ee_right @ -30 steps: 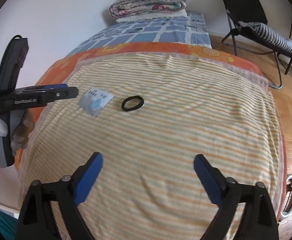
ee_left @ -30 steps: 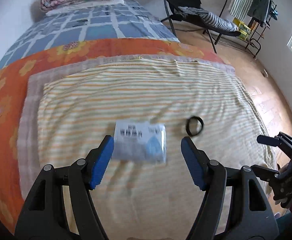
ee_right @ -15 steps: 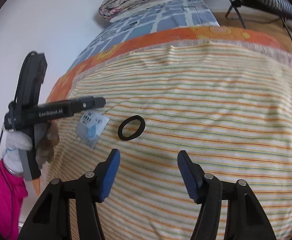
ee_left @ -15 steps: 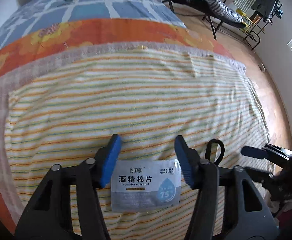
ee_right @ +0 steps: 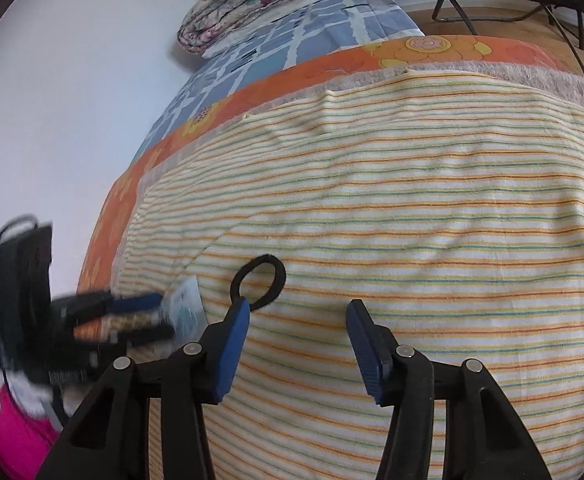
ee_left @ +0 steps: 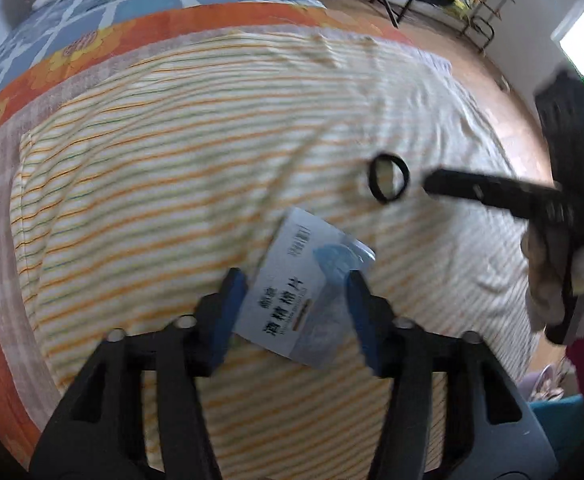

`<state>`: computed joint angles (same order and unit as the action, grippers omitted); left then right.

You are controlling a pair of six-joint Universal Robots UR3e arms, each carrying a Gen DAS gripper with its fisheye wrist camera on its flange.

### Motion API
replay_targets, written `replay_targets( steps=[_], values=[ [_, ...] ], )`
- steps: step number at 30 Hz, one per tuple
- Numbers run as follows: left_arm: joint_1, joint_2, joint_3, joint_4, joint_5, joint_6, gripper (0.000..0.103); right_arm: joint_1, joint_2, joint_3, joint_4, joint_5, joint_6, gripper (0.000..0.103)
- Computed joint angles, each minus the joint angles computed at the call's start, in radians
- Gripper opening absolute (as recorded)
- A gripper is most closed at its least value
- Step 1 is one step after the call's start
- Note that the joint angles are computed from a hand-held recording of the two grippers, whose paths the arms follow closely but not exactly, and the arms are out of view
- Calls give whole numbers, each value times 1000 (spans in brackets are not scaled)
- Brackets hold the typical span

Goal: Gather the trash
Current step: 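Close the left tool on the white wipes packet and lift it, then carry the wipes packet in the left tool over the blue basket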

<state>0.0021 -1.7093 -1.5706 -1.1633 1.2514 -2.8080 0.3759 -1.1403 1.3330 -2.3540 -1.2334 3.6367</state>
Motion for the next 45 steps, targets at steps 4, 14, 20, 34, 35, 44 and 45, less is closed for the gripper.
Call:
replay_targets(
  steps=[4,14,20,34,35,44,45],
  values=[
    [-98,2,-37,90,129,24,71,14,45,-69,18,-35,16,49],
    [-142,17,-113,226,202,6,65,71,147,-238,90,-106,8,36],
    [-138,51,-153,260,210,-21,51,92,163,-272,113,-163,3,8],
    [-72,188,-263,261,141,-46,49,70,9,-64,-2,-117,37,4],
    [-67,200,-267,255,134,-51,49,72,-8,-55,1,-117,38,4],
    [-54,414,-284,107,109,-77,49,126,-175,-28,104,-134,23,4],
    [-57,440,-278,82,108,-78,49,133,-191,-31,120,-139,21,4]
  ],
)
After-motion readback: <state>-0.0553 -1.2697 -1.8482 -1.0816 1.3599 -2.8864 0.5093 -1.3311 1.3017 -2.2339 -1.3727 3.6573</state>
